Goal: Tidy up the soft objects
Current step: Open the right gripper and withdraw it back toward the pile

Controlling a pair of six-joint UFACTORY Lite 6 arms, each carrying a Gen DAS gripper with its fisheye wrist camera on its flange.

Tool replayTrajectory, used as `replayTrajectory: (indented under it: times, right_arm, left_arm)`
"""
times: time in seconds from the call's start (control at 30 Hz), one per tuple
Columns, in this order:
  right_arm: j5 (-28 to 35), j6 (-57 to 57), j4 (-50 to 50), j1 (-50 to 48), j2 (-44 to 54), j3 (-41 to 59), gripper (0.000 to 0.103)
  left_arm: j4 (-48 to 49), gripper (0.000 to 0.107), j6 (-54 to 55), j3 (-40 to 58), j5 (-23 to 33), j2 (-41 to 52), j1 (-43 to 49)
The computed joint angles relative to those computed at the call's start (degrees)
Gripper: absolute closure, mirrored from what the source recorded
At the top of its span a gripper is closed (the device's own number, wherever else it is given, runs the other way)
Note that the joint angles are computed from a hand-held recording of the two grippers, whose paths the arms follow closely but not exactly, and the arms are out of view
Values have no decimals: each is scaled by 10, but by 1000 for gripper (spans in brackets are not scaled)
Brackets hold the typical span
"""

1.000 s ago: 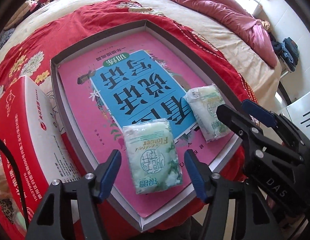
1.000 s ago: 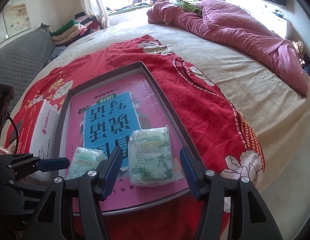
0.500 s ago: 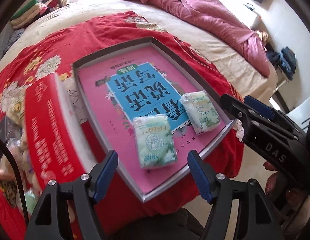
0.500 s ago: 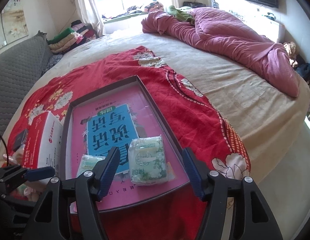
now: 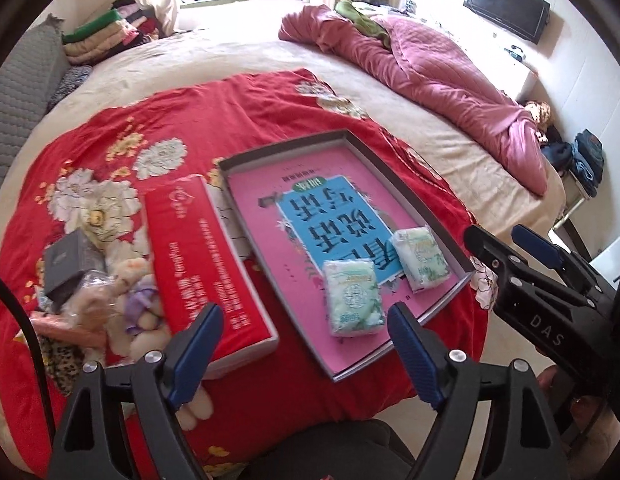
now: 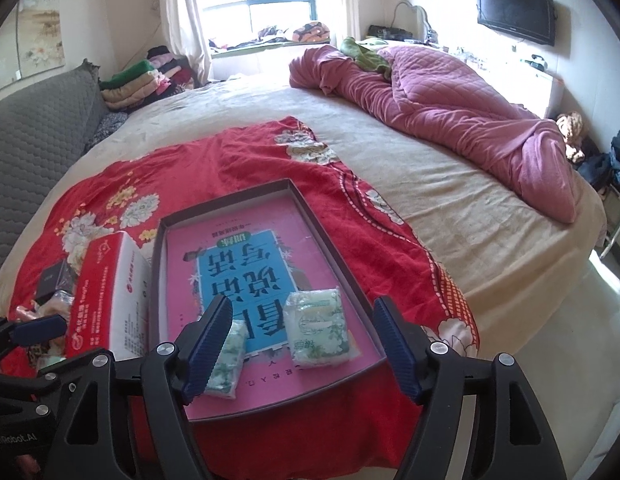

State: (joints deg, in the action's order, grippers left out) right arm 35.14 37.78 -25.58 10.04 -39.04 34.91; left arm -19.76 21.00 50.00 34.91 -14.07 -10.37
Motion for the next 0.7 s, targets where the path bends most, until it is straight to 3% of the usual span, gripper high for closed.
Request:
replayTrajectory:
  times: [0.37, 0.7]
  right_arm:
    - [139, 232, -164, 250, 46, 78, 27]
    - [238, 331, -230, 426, 161, 191, 26]
  left_arm:
    - [-23, 23, 69, -19, 41, -76, 113]
    - [-128, 23, 231, 16, 129, -78, 306]
